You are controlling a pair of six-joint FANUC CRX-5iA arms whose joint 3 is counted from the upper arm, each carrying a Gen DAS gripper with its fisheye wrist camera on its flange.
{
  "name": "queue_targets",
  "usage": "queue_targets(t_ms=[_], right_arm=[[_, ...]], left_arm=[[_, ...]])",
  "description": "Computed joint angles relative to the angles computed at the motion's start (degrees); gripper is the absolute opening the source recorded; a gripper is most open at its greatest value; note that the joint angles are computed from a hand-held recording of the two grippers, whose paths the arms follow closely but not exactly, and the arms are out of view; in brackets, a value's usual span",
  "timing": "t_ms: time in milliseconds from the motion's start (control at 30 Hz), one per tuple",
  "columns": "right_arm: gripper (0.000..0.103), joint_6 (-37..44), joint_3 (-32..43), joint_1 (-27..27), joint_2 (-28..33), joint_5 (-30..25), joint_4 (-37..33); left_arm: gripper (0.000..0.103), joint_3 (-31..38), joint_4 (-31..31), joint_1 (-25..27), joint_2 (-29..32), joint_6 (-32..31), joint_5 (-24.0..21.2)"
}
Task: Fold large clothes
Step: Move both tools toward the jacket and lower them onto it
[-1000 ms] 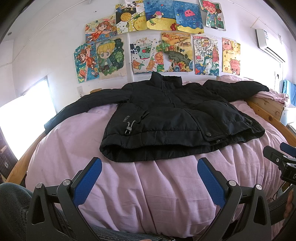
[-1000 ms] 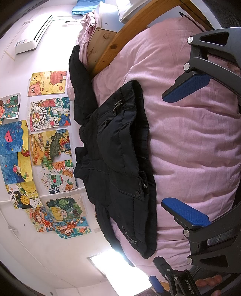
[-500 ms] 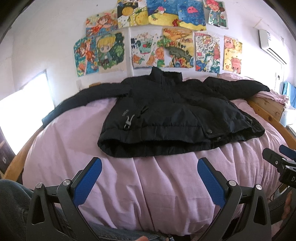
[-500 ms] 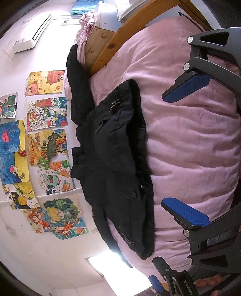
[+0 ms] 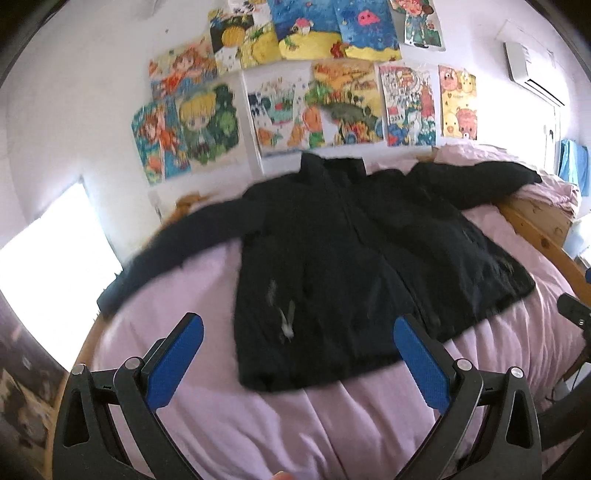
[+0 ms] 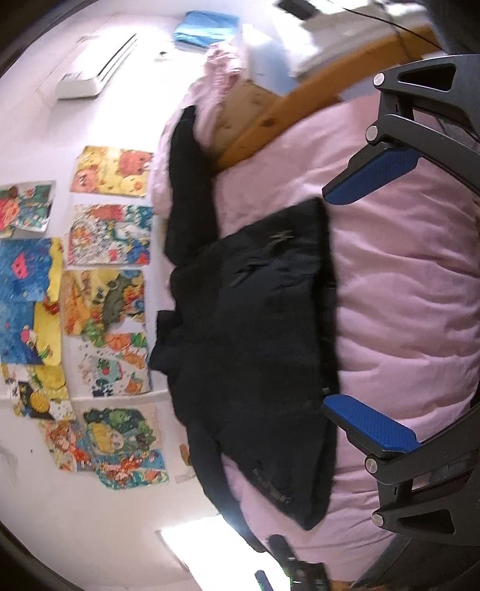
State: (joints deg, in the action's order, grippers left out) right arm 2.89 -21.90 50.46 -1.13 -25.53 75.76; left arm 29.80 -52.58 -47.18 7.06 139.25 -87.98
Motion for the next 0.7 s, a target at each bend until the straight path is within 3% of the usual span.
queue_targets(t_ms=[233,433,567,633,700], right_arm=[[0.103,32.63,16.0,2.2,2.64,-3.38,-27.22],[0.103,52.53,33.9,0.88,9.5,-11.27,-43.83],[0.103,59.25,49.15,-2.99,17.08,-18.45,-54.18],[0.103,57.13,55.74,-5.3,21.75,-20.9,-53.02],[0.103,53.56,62.63,-7.59,27.07,-22.88,-49.95]], left_arm=[[0.101,7.15,2.63,4.87,1.22,-9.23,-0.47],[0.101,11.59,9.6,11.01,3.36,-13.61,0.08],[0.101,20.26,15.54,16.22,9.42,-18.5,-3.21],[0.101,26.44,16.23,18.08,14.02,-21.78,-5.23],[0.101,30.98,17.28,20.33,18.07,-24.08,-4.1]])
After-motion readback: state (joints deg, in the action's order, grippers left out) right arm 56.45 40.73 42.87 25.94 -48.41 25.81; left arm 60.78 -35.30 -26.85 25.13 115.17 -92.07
